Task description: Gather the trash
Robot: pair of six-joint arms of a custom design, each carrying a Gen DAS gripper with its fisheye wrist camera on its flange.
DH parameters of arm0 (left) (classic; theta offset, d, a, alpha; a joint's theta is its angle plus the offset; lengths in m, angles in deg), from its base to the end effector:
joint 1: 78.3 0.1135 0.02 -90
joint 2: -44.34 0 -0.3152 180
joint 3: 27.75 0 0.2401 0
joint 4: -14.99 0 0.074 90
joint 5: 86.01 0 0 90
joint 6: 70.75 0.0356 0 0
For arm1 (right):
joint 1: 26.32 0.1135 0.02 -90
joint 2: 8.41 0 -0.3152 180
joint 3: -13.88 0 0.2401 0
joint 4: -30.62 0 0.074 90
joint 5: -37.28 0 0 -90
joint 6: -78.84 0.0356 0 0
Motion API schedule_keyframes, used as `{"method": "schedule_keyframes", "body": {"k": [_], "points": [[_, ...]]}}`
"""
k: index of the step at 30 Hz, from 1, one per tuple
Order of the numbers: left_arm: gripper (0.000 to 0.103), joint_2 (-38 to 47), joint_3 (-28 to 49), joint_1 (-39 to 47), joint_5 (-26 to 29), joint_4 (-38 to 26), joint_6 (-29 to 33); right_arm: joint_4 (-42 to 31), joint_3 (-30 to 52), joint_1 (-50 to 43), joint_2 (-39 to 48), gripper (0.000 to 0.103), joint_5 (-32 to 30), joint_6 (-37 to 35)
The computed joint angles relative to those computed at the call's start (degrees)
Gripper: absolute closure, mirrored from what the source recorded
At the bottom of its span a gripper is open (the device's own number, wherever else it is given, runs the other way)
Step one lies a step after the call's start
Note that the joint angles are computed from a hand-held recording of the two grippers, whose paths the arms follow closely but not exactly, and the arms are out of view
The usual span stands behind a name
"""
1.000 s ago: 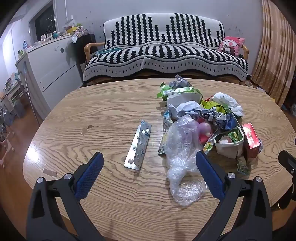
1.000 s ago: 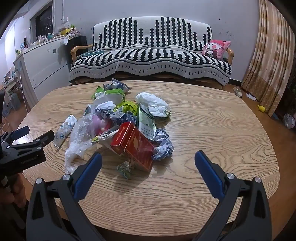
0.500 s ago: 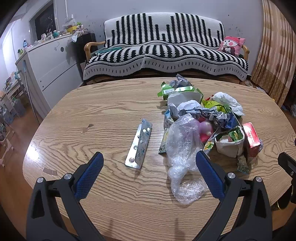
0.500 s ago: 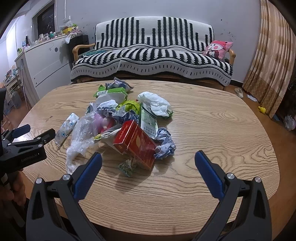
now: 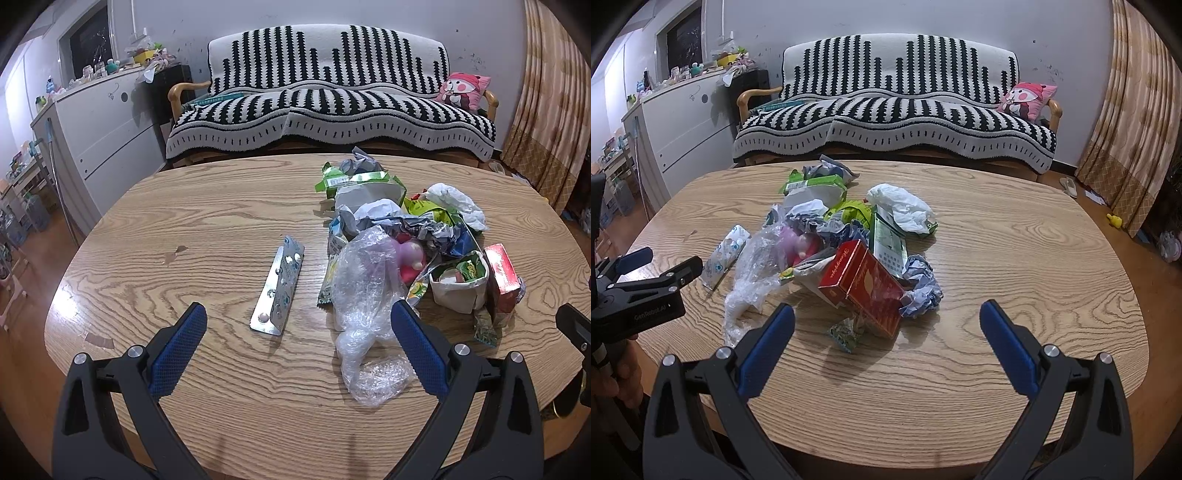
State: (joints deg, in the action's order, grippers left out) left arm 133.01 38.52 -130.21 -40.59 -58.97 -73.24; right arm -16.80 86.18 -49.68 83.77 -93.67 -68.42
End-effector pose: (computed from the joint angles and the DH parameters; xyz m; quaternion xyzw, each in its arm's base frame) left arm 0.1576 -0.1606 0.2384 -0.3006 0.8738 0.1646 0.3449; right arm 0.2816 -0.0962 0.2538 -0.3336 0.8585 0.1423 0.3625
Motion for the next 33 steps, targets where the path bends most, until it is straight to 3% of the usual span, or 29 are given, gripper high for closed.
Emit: {"method": "schedule_keyframes", "body": {"k": [25,33], "points": [[0.006,-0.6,-0.9,0.1,0.4,1.2,0.4,0.2,-0.3,0.0,-0.2,0.006,-0.2,0.0],[0.006,-4.7,-6.6,2.7,2.7,4.9,2.1,-0.5,0.5,1.4,0.3,0.006,0.8,0.6]]}}
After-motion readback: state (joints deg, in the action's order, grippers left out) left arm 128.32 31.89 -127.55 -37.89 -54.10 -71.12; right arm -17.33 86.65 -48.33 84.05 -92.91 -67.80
